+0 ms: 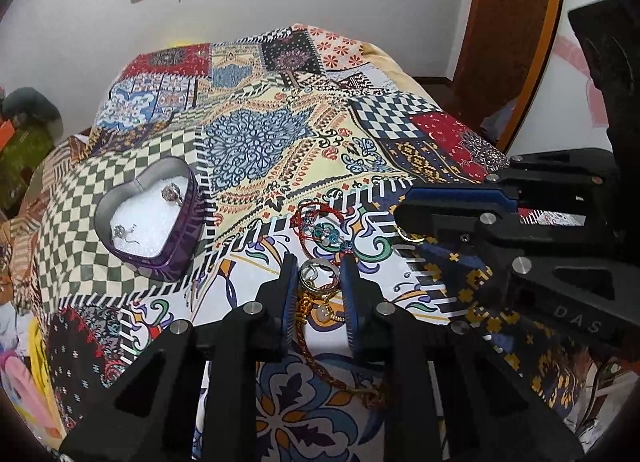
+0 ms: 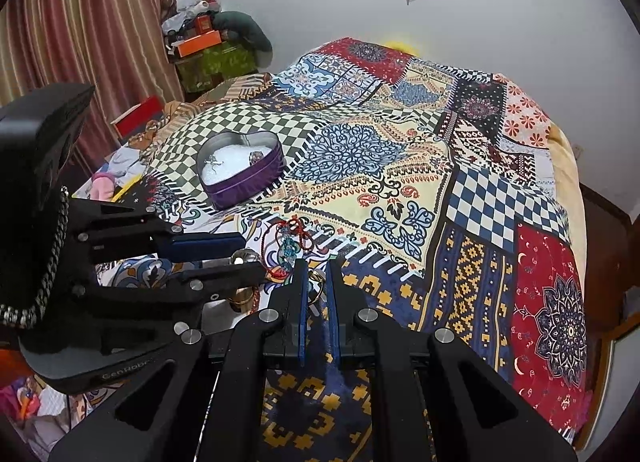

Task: Organize jewelry
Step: 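Carry the silver ring in the left tool over the tin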

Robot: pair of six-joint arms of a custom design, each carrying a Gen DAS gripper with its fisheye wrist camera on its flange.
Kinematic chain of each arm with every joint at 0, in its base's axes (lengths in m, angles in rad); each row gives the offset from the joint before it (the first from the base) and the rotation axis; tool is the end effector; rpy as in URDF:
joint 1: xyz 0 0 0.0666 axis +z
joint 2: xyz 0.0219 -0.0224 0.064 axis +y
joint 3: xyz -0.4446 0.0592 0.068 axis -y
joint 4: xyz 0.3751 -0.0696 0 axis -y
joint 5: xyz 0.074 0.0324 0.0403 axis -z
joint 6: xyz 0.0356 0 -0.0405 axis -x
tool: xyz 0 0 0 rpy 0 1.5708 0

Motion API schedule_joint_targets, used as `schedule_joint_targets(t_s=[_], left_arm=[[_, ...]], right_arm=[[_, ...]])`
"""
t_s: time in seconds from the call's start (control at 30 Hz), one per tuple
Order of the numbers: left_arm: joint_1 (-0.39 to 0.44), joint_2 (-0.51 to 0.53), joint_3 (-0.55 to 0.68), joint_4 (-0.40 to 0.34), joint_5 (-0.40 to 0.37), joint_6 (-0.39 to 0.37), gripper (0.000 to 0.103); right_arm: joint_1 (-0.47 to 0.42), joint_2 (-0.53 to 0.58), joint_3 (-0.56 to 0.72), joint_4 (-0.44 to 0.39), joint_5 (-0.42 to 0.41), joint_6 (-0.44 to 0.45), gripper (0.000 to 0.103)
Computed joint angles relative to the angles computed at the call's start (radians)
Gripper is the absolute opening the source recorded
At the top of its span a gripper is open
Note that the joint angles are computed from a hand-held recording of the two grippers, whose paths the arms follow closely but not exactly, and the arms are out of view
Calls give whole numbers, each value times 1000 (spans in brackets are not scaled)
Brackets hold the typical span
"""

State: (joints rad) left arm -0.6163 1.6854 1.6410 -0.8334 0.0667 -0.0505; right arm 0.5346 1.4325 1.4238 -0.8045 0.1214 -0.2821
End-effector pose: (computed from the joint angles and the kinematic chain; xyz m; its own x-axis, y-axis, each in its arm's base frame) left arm 0.4756 -0.3403 0.4635 -0.5961 0.4840 -0.6406 0.6424 0.7661 -0.0190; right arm 0.4137 0.2395 0.4975 -0.7213 -0.1059 -0.6845 -0.2430 0.9641 0.1068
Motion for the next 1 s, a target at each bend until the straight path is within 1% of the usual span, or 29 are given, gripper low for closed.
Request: schedule_joint_targets(t_s=[0.53,0.77,1.0], left_arm=[[29,-75,-19,42,-7,27,20],[57,-101,-30,63,-11,43,20],[95,-115,-29,76,-14,58,20]], right_arm=[[29,3,70,2,48,15,8],[48,24,116,13,64,35,8],[57,57,163,23,62,46,8]])
